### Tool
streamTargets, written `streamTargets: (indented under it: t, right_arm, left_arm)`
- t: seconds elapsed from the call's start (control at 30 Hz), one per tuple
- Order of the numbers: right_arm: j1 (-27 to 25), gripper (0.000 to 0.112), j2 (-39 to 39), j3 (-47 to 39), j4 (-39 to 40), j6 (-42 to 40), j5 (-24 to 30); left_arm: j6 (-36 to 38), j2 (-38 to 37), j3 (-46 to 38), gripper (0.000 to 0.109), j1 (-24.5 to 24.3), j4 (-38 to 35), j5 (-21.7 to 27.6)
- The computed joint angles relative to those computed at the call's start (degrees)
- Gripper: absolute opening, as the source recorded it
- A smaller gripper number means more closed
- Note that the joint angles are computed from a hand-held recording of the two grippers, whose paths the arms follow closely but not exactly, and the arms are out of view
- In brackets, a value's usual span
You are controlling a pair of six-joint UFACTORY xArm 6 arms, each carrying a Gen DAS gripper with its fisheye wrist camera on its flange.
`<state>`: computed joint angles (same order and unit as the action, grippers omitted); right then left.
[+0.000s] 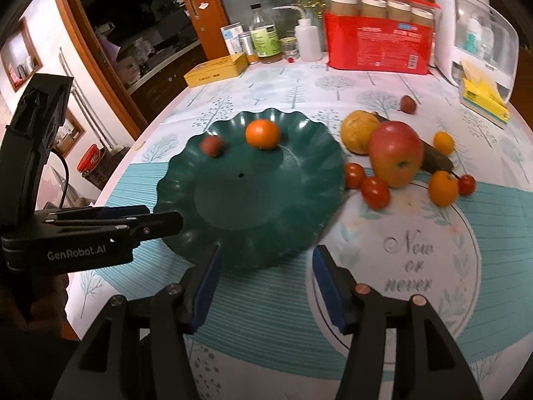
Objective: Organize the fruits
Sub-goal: 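Move both grippers back toward the fruit pile beside the apple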
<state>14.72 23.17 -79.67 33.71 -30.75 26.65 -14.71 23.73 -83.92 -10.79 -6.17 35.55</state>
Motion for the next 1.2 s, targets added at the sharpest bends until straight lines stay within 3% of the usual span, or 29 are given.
streamTargets:
  t: [0.27,0.57,0.97,1.2]
  right_arm:
    - [-3.15,0.057,-3.66,4.82,-0.53,0.11,-0.39]
    - [-8.92,0.057,-4.35,4.58,1.17,-4.21,2.65]
    - [-16.2,0.057,-1.47,-1.93,6.44,-16.89,8.71]
    - [-19.53,0.057,2.58,-8.44,7.11,-22.25,12.14]
  left_arm:
    - [-1.69,1.3,-3.12,0.063,-3.33,1.14,1.27]
    - [-9.66,4.67,-9.84,0.069,-7.93,5.79,4.35]
    - [-20.59,12.25,-23.06,0.07,-12.55,11.67,10.5]
    - [-25.32,20.1,-36.47,0.07,-14.67,13.98,16.71]
